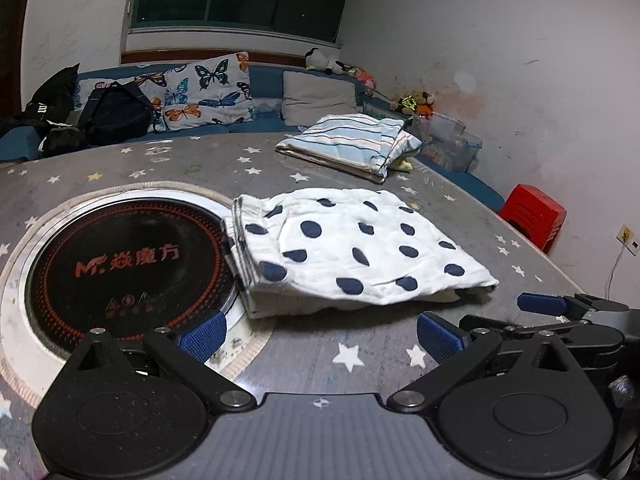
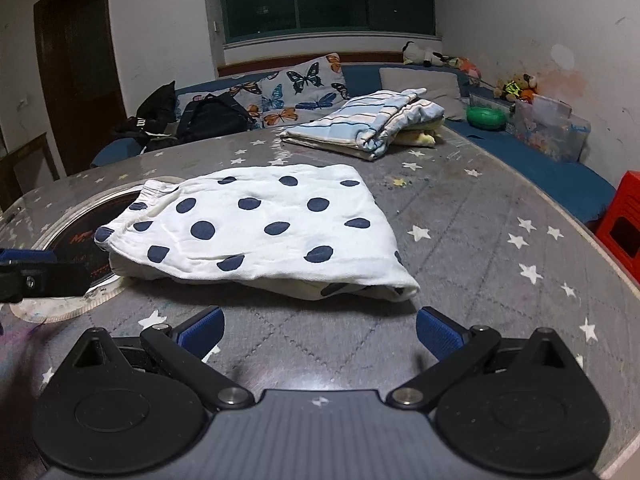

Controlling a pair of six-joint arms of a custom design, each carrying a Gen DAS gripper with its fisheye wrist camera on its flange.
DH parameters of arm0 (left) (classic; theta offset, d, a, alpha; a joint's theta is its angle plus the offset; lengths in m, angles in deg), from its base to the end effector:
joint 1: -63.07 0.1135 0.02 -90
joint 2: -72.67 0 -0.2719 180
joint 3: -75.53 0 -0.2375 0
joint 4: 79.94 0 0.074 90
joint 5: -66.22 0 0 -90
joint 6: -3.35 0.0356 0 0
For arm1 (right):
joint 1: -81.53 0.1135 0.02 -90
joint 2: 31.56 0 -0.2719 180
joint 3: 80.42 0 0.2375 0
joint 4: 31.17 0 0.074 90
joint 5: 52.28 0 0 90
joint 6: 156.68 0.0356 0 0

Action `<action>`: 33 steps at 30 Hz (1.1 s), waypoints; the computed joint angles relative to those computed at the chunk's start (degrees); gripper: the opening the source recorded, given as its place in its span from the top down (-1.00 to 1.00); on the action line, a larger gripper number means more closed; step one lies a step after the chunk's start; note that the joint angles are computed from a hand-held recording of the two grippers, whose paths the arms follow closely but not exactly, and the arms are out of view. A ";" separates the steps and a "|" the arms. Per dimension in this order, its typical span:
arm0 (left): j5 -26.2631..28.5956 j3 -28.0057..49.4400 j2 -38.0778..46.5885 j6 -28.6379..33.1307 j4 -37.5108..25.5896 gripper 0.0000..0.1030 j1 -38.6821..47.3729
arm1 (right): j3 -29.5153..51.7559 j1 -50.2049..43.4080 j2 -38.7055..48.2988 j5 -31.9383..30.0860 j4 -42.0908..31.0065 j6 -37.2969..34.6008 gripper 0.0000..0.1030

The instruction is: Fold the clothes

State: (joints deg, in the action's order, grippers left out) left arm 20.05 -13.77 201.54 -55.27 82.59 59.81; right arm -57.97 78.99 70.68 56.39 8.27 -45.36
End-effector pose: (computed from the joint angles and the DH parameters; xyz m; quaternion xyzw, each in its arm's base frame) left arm 0.4315 -0.0493 0.0961 0.3691 0.8133 -0.2793 0.3524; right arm 0.2011 -0.0203 0.0757 0.2518 0.8622 -0.0777 0.4328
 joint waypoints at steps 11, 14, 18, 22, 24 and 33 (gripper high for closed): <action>0.00 -2.76 -0.85 0.08 1.28 -1.00 0.81 | -0.32 2.84 1.49 1.56 0.34 3.57 -1.00; -0.08 -3.11 -1.05 0.15 1.25 -1.00 0.85 | -0.17 3.91 2.00 2.20 0.17 3.99 -1.00; -0.17 -3.79 -1.31 0.42 1.46 -1.00 0.87 | -0.23 4.80 2.38 2.37 0.53 4.49 -1.00; -0.32 -4.52 -1.59 0.88 1.71 -1.00 0.84 | -0.10 5.40 2.57 2.28 0.25 4.92 -1.00; -0.43 -4.74 -1.64 0.99 1.79 -1.00 0.85 | -0.14 5.69 2.82 2.27 0.50 5.19 -1.00; -0.67 -5.47 -1.96 1.33 2.00 -1.00 0.83 | -0.61 6.25 3.45 2.30 1.54 5.68 -1.00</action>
